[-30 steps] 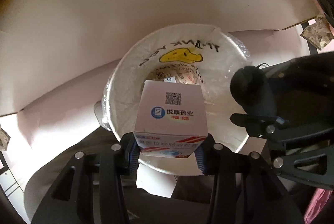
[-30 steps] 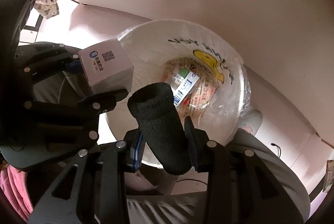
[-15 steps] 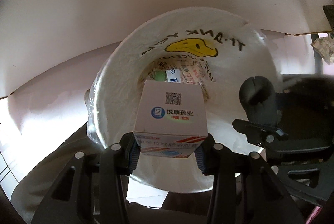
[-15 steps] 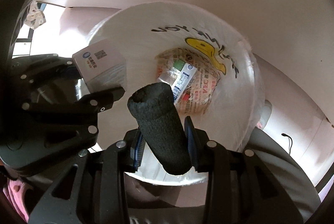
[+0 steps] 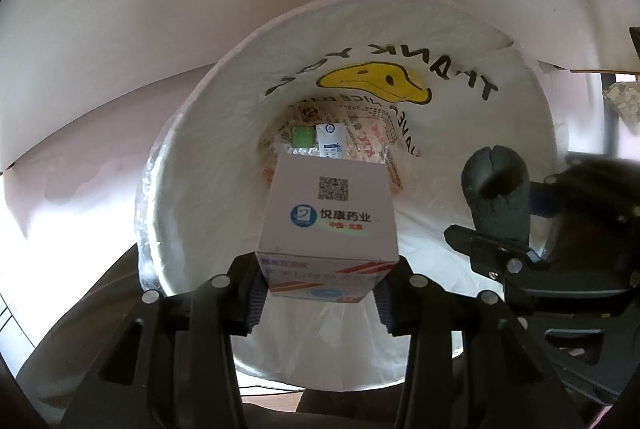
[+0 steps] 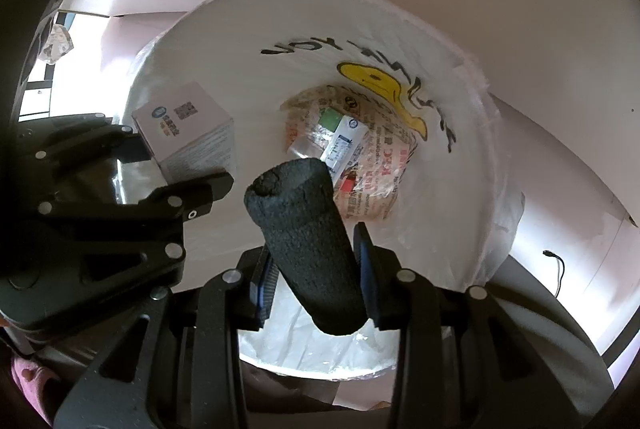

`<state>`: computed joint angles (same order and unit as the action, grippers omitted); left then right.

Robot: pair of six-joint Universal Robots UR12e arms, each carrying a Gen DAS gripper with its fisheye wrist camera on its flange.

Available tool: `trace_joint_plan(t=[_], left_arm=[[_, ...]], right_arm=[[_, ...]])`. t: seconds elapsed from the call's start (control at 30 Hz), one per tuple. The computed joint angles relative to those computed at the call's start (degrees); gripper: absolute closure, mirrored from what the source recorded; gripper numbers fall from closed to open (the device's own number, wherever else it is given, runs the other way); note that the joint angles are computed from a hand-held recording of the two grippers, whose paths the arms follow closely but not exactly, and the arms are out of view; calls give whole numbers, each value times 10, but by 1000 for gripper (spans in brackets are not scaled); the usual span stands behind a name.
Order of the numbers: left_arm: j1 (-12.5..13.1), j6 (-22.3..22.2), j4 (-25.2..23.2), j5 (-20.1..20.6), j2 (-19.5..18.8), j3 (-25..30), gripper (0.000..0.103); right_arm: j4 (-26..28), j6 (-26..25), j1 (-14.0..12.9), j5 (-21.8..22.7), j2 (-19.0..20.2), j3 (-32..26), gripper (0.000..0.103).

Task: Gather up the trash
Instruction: 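Open the left tool over the bin while the right tool releases the foam handle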

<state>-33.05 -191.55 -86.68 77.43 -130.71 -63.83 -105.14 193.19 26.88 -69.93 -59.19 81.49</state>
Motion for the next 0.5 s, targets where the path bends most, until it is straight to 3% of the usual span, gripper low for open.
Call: trace_joint_plan(t=[0.2, 0.5], left_arm=[[-1, -5, -3, 13, -2, 3, 48], [-1, -3, 3, 19, 9, -2, 46]], right_arm=[[1, 2, 0, -8, 2, -1, 56], [-9, 7, -2, -2, -10, 9, 56]])
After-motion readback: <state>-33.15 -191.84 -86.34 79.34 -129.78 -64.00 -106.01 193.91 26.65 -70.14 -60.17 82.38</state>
